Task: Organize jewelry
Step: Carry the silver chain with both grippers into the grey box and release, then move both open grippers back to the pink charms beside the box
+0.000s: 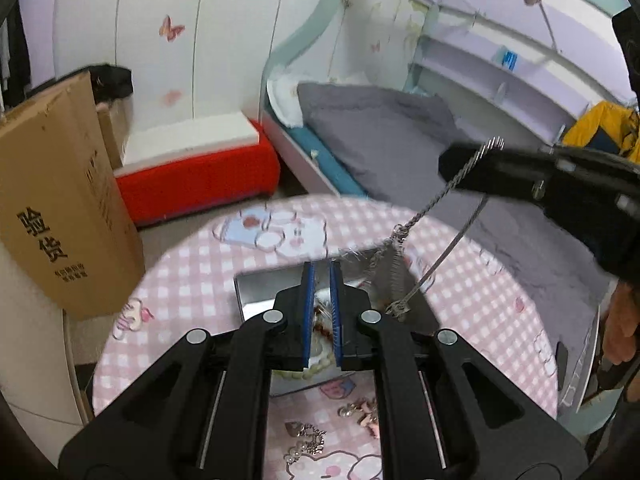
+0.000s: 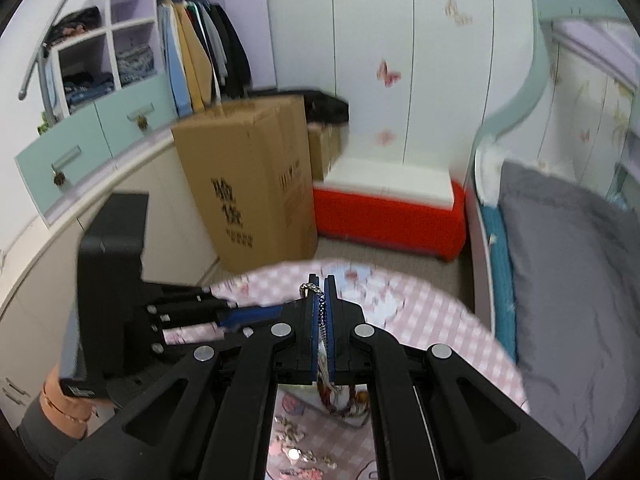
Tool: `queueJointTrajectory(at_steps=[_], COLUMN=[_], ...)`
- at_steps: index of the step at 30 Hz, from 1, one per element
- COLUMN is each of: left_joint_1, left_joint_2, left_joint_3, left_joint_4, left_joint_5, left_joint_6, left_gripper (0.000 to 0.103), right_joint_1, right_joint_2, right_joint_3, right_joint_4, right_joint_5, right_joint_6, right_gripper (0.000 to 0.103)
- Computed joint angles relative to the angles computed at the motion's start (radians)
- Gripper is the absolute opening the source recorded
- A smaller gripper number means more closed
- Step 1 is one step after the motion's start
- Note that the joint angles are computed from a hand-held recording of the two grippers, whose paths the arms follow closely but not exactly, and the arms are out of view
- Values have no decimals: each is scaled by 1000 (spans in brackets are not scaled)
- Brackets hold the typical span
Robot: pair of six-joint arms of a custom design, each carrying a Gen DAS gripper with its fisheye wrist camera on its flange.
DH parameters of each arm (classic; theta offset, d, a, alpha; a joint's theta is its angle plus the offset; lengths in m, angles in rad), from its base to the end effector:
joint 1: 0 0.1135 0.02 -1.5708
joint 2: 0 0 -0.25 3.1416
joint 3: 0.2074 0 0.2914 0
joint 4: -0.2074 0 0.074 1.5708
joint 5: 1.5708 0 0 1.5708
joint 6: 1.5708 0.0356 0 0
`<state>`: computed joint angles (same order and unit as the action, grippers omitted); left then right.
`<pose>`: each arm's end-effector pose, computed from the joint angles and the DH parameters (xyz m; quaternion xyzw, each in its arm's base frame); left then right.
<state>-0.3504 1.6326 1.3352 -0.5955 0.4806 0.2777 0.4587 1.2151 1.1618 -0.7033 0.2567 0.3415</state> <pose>0.3624 -0.1500 0.2546 0.3582 0.8468 -0.2360 0.3146 0.2728 0.1246 0.3181 -0.0027 0.9121 0.0447 0.4075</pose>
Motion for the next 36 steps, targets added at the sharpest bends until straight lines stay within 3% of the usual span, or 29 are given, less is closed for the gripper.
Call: queueJointTrajectory(at_steps=[10, 12, 13, 14, 25, 36], left_joint_1=[-17, -8, -2, 8, 123, 147], left_joint_2=[11, -10, -26, -52, -204, -238], left_joint_3=[-17, -34, -49, -75, -230, -418], left_joint_4=[-53, -59, -57, -42, -48, 24], left_joint_5=[-41, -36, -29, -21, 34, -13], left_joint_6=[44, 57, 61, 60, 142, 226], left_gripper=[11, 26, 55, 67, 67, 67], right_joint_1=[-27, -26, -29, -30, 70, 207], right_joint_2=[21, 9, 2, -3, -128, -285], right_joint_3=[-73, -81, -85, -88, -177, -397], right_joint_4=[-57, -66, -75, -85, -121, -82], right_joint_5=[-71, -64, -73, -76, 22, 121], right_joint_6=[61, 67, 74, 83, 154, 305], right_gripper=[5, 16, 21, 33, 36, 36])
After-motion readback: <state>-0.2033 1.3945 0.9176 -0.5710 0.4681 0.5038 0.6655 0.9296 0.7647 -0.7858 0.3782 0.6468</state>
